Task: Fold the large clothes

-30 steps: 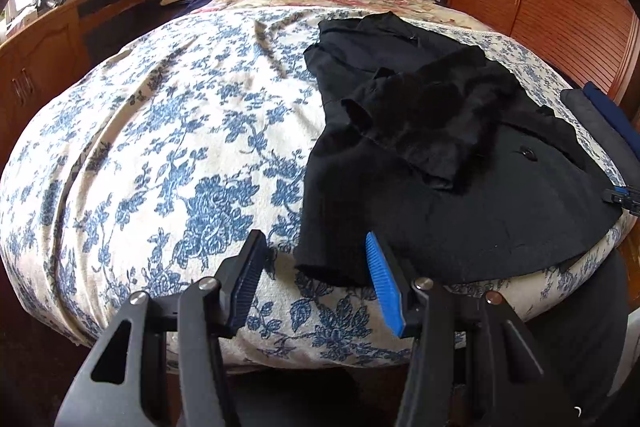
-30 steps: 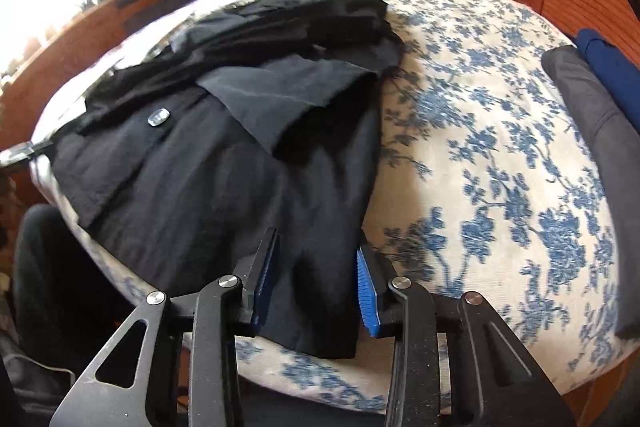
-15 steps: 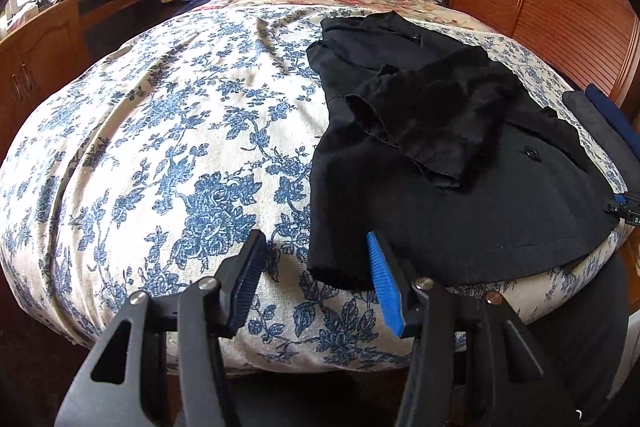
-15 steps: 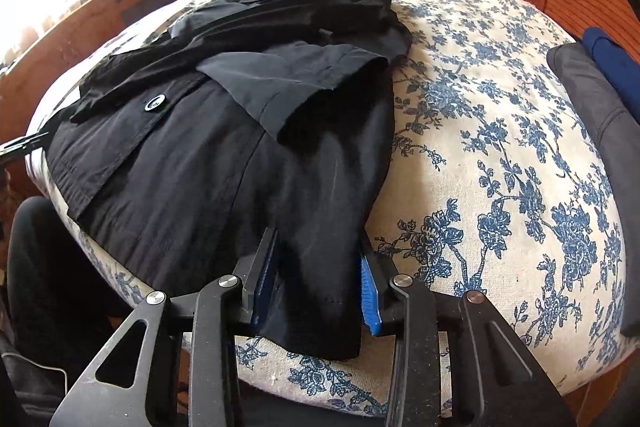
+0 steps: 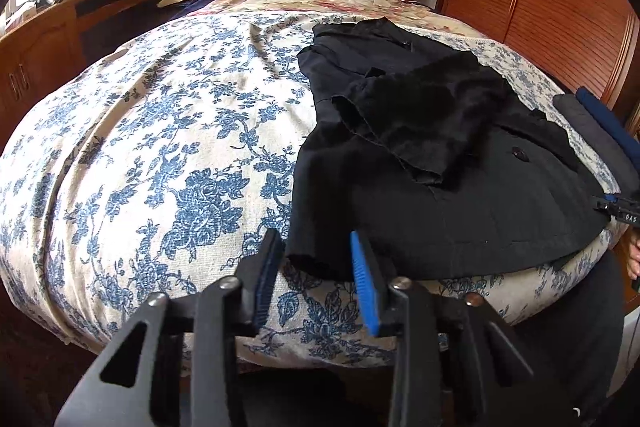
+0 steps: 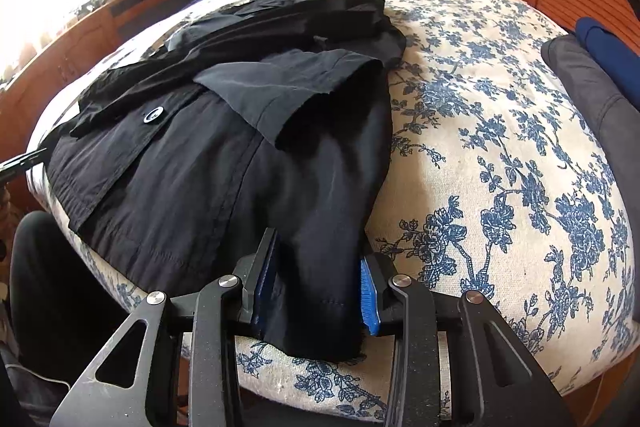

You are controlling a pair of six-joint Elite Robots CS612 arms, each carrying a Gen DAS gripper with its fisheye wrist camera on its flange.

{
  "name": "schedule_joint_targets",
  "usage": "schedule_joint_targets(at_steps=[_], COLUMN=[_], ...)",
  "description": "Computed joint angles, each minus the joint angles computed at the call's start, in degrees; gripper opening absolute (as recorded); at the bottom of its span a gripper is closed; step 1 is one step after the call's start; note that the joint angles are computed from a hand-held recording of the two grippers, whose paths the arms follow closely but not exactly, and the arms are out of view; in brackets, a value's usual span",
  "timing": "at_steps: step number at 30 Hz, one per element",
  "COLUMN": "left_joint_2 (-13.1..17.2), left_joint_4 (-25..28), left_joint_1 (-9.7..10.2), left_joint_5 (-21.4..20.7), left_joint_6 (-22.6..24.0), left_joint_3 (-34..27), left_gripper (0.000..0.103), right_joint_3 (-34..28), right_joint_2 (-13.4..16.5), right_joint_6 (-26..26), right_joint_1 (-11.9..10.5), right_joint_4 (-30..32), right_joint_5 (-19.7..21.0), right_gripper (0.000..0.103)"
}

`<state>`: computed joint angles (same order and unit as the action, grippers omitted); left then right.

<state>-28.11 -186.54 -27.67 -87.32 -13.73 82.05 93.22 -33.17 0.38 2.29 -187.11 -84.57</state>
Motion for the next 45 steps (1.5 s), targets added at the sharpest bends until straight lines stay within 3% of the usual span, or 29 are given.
schedule_joint_targets(at_steps=[4,8,16,26,31,34,38,45], left_joint_2=[0.03,-0.23,-3.86,-12.32,-15.42,-15.24,-13.19,-6.86], left_joint_4=[-0.09,-0.88,-10.42,-25.52,-32.19,-30.72,-26.55,-20.91], left_joint_1=[0.28,0.34,-0.86,-3.19,-3.75,-3.06,-2.45,-1.32], left_joint_5=[-1.70,-2.64,1.23,7.86,9.17,8.67,9.26,9.29], left_joint_6=[-0.13,-0.62,1.03,6.74,6.55,5.63,4.33,2.23], left_joint_3=[-0.12,0.13,3.44,12.45,17.56,17.19,13.67,4.44], left_gripper=[0.017,0.004,0.002,0.002,0.002,0.002,0.002,0.002], right_joint_3=[0.06,0.24,1.06,7.78,12.31,12.97,10.97,5.15], right_joint_2=[0.04,0.21,-1.43,-9.27,-12.00,-11.96,-10.28,-4.91], right_joint_6=[-0.19,0.88,1.83,-0.50,0.67,0.64,0.33,1.91], right_joint_1=[0.13,0.09,-0.29,0.49,-0.04,-0.21,-0.03,-0.82], right_joint_4=[-0.88,-3.04,-8.32,-22.10,-27.98,-28.01,-25.49,-22.13], right_joint_5=[-0.54,0.17,3.35,5.71,9.94,11.25,9.95,8.60], right_gripper=[0.032,0.015,0.006,0.006,0.006,0.006,0.006,0.006])
